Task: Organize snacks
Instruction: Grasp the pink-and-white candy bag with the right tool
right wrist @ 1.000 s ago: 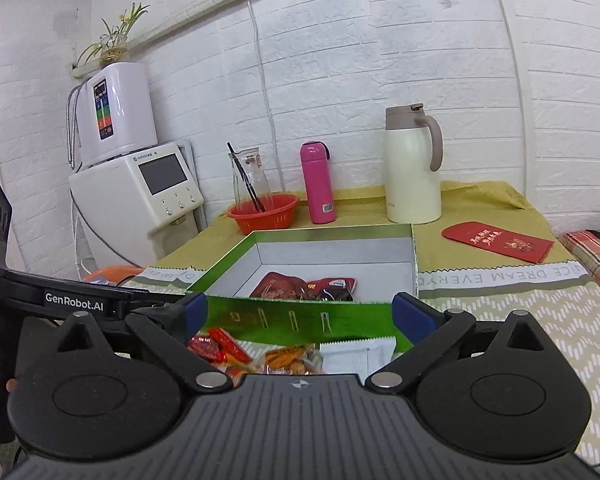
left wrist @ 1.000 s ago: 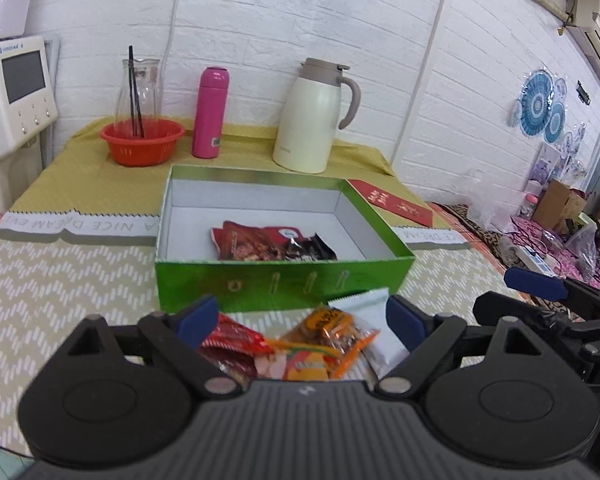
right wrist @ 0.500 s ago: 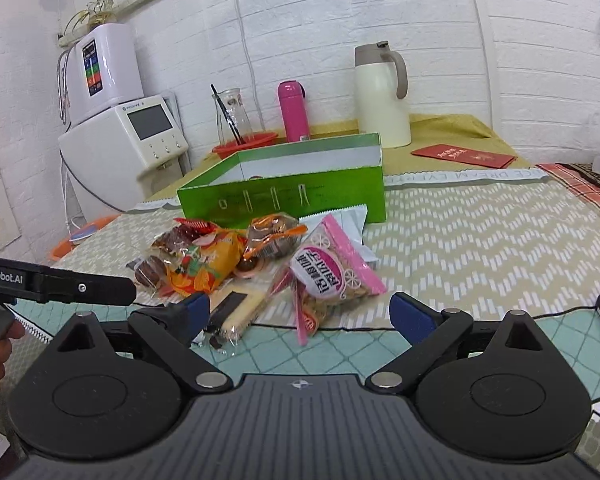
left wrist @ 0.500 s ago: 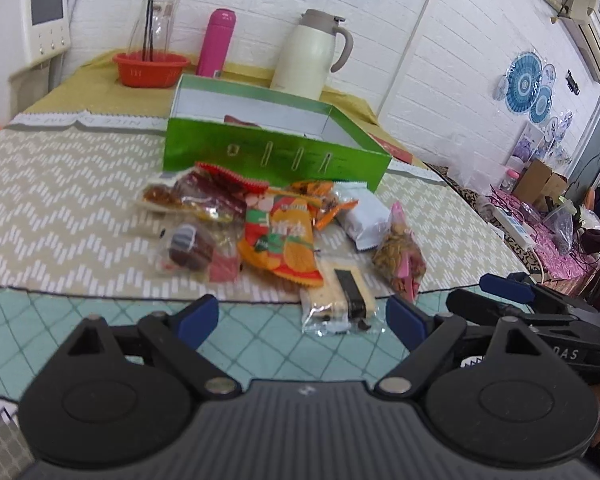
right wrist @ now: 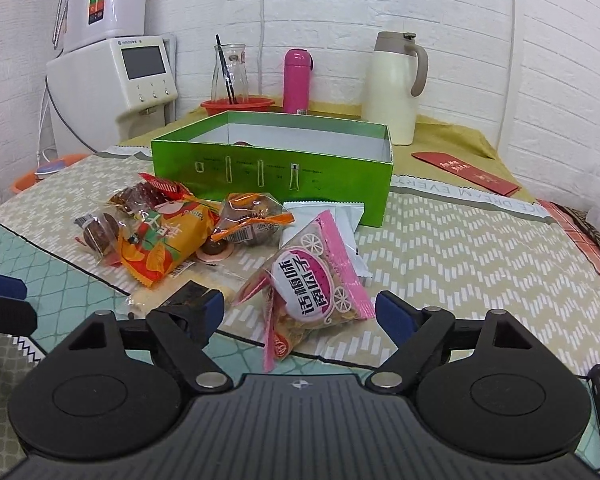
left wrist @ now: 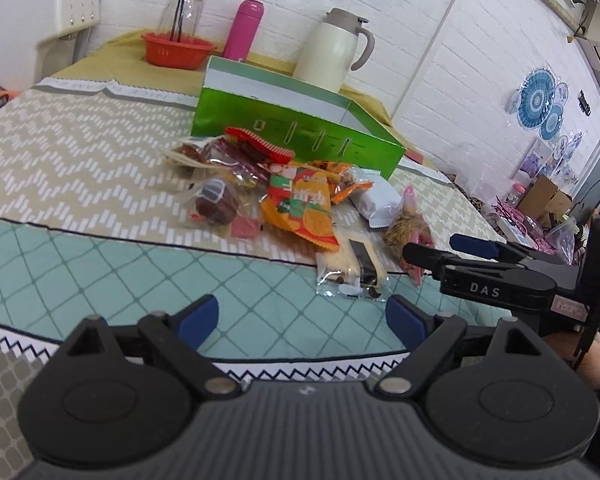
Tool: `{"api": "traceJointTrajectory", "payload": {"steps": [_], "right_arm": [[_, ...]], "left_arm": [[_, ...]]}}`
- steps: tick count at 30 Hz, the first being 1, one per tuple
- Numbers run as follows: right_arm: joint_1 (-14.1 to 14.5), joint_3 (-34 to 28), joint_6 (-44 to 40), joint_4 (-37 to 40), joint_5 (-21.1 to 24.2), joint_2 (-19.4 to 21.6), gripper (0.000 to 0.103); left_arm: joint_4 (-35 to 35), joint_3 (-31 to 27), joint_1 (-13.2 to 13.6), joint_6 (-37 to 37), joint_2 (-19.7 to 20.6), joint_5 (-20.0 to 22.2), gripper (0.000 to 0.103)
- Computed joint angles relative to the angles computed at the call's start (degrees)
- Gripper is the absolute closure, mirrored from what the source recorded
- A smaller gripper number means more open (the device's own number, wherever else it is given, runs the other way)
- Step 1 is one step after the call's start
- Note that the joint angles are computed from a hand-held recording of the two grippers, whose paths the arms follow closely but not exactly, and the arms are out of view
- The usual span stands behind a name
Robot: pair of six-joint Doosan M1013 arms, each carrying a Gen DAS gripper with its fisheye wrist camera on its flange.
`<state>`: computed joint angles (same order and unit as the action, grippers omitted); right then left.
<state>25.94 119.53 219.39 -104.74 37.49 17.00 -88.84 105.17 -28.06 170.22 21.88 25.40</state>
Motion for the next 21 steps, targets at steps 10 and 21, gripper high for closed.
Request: {"api": "traceJointTrajectory", "payload": {"steps": [10,21], "right_arm": [[1.79,2.85,6.59,-5.75,-1.28,-1.67,0.047],[4.46,5.48,16.05,-12.06,-1.61,-2.64,0.013]], "left_arm": [[0.26,-1.10,-0.19,0.72,0.65,3.02,0.015],[9.17,-6.84,-2.33,-0.79,3.62,10.60,0.016]]}}
